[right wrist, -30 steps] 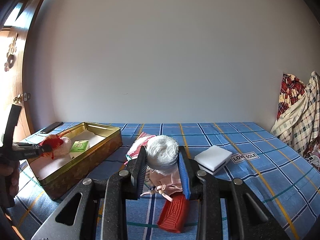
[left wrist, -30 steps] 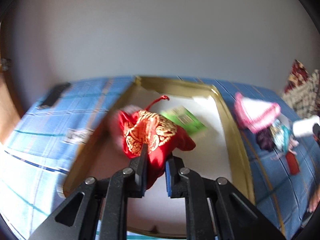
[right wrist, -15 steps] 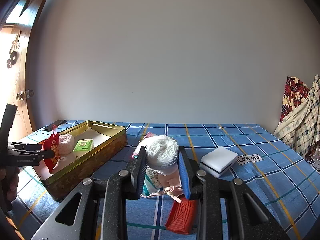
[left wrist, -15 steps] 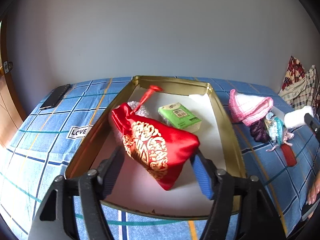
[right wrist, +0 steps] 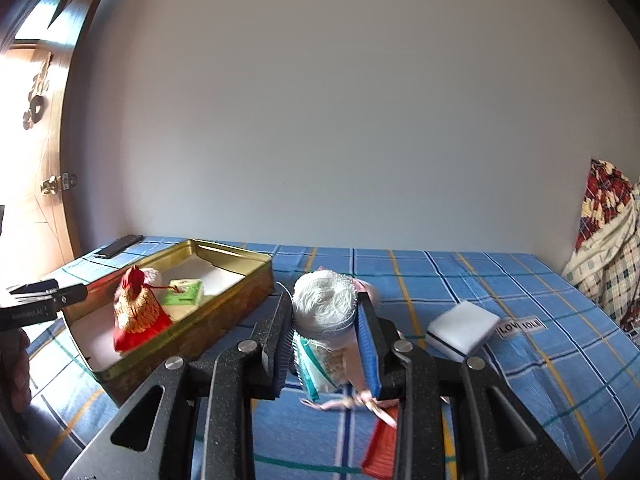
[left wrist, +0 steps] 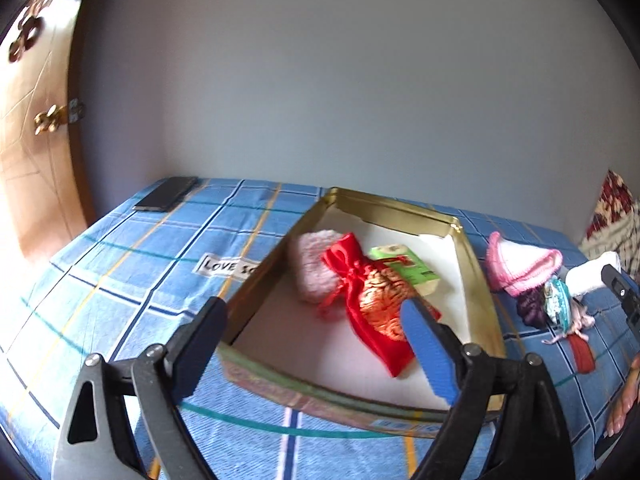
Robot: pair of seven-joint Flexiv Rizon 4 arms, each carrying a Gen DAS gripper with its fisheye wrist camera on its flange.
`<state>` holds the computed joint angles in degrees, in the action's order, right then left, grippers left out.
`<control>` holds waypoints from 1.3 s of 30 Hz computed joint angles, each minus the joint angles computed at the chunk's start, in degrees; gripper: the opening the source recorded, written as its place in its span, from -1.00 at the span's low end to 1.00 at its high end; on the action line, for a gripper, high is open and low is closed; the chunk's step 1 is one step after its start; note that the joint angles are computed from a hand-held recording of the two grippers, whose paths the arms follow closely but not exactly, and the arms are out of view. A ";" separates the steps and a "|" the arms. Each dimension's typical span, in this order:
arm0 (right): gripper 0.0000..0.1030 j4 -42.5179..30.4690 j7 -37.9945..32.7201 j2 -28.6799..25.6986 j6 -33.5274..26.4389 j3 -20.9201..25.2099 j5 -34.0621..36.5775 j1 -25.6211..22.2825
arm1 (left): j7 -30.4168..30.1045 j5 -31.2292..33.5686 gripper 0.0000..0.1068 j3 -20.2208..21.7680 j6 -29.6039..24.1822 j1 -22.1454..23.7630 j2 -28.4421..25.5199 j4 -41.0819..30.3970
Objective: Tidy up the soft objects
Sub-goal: 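Drop the red pouch into the tin with left gripper while right grasps white sock, then carry the white rolled sock into the tin and open the right gripper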
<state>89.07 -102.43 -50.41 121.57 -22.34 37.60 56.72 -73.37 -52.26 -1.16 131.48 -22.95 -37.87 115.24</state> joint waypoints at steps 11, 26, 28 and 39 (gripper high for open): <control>-0.38 -3.86 0.96 0.44 -2.44 0.76 -5.89 -0.01 | -7.56 2.75 0.68 0.01 0.57 2.06 1.98 3.82; -0.38 -18.46 14.93 -5.65 -16.52 2.50 -21.63 -4.42 | -10.55 2.88 0.69 0.49 1.54 2.04 3.91 6.98; -0.38 -19.77 16.84 -6.65 -17.72 1.44 -23.04 -4.20 | -10.96 3.40 0.69 0.43 1.68 2.32 4.12 7.29; -0.38 -32.11 28.13 -14.18 -29.68 -0.60 -32.66 -6.57 | -8.44 0.54 0.76 1.01 0.87 1.99 4.40 6.62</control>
<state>56.97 -74.30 -64.60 91.89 -22.95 4.94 50.15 -81.81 -51.72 -0.15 132.35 -20.96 -33.47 121.86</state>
